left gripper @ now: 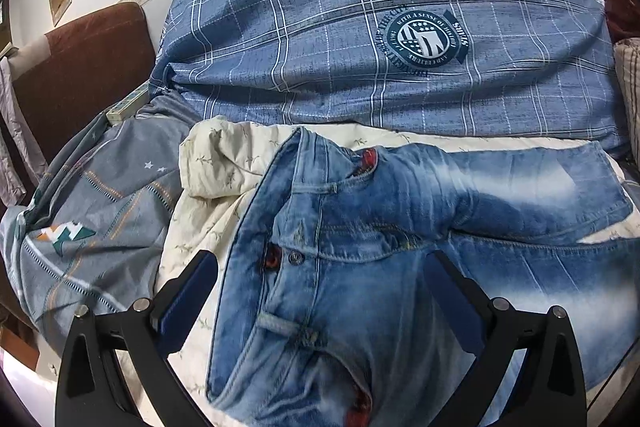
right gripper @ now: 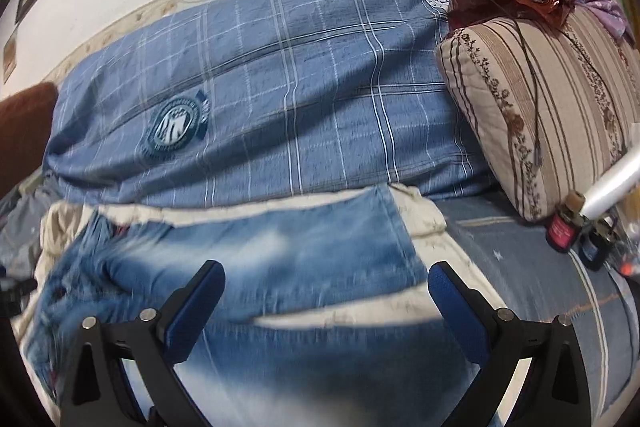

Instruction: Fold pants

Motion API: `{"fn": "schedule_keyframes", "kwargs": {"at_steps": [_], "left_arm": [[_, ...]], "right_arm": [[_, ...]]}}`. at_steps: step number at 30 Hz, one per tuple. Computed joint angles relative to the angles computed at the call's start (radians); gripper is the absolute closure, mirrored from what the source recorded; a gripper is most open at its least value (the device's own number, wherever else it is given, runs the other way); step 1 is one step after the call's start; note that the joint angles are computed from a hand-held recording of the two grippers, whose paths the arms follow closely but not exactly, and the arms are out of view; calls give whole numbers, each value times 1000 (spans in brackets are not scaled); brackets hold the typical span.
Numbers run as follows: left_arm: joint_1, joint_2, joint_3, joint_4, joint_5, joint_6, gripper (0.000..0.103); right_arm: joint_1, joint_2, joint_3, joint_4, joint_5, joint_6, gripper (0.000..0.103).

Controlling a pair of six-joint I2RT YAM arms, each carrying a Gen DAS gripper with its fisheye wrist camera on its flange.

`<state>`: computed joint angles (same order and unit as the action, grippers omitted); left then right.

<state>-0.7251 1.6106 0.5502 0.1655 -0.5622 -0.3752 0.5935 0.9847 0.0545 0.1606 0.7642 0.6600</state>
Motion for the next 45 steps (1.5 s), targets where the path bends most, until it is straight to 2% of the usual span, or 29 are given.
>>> {"fn": "schedule_keyframes", "kwargs": {"at_steps": [3,7,9,13,17,21,25,27,30,32,34,35,37,41,42,45], "left_arm": [[35,40,30,28,19,34,1],[75,89,66,51,45,65,1],[94,114,87,59,55,84,1],[159,164,156,43,134,142,1],[249,234,281,-25,267,202,1],[325,352,480,-136,359,249,1],[362,469,667,-233,417,311,1],[382,540,780,-306,458,323,1],[403,608,879,-351,478,326,3],[416,659,947,-384,492,325,12],[428,722,1034,-443,522,311,31],[434,750,1072,-468,540,307,36],[439,810,1152,-522,562,297,52],[442,861,1214,-545,568,293,65],[447,870,1227,-550,582,290,73],[465,883,1260,-573,634,278,80]], "right_arm": [[-136,29,29,88,-115,-84,0],[-260,168,81,214,-234,-136,0],[-291,233,102,255,-253,-166,0],[-446,351,150,308,-407,-259,0],[-670,450,242,273,-593,-380,1],[-828,583,362,239,-745,-420,4],[-888,757,526,195,-796,-443,14],[-903,840,608,159,-802,-436,23],[-917,955,716,131,-802,-427,25],[-918,1039,798,81,-799,-429,25],[-913,1107,856,47,-793,-429,31],[-910,1138,881,35,-791,-431,36],[-907,1164,897,41,-793,-417,40],[-885,1147,871,59,-758,-418,57],[-873,1137,863,60,-747,-417,62],[-848,1118,839,86,-714,-414,71]]}}
